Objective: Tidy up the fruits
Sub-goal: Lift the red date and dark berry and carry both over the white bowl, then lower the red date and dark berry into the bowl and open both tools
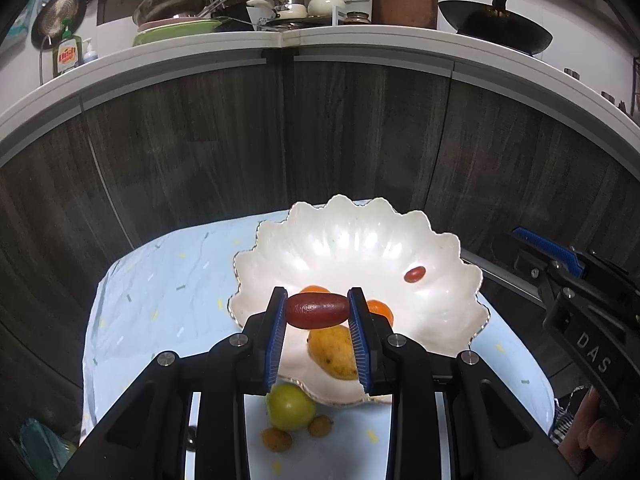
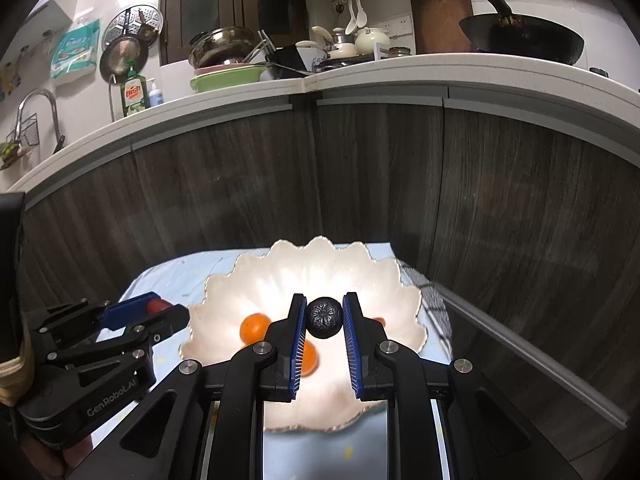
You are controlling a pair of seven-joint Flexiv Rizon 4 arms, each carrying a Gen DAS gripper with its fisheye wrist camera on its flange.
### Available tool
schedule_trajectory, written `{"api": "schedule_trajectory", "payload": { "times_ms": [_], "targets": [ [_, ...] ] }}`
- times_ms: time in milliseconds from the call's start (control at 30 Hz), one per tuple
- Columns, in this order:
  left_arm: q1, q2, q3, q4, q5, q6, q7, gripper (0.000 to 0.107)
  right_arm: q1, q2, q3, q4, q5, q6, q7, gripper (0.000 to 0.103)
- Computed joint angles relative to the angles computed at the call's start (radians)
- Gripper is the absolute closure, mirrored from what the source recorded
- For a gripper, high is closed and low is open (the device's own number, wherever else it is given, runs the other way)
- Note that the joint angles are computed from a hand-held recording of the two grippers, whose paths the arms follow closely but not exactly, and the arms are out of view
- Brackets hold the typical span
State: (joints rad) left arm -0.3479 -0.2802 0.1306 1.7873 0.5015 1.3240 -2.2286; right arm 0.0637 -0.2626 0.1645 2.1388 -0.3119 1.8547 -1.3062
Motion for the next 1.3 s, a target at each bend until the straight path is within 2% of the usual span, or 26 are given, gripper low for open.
{"api": "schedule_trajectory", "payload": {
  "times_ms": [367,867,1300],
  "targets": [
    [0.027,-0.089,-0.006,-0.075,-0.095,0.008,0.090,0.077,0.006,-0.084,-0.008,-0.105,0.008,-0.039,0.004,0.083],
    [0.021,-0.201,0.022,-0.164,-0.225,0.009,0.203,0.077,0.015,-0.198,-0.012,-0.246,0.019,-0.100,-0.025,0.083],
    [0.032,-0.272,0.021,-0.214,-0.309,-0.004,0.284,0.076,-0.035,-0.292,0.072,-0.369,0.041,-0.203,-0.084,0.083]
  ]
}}
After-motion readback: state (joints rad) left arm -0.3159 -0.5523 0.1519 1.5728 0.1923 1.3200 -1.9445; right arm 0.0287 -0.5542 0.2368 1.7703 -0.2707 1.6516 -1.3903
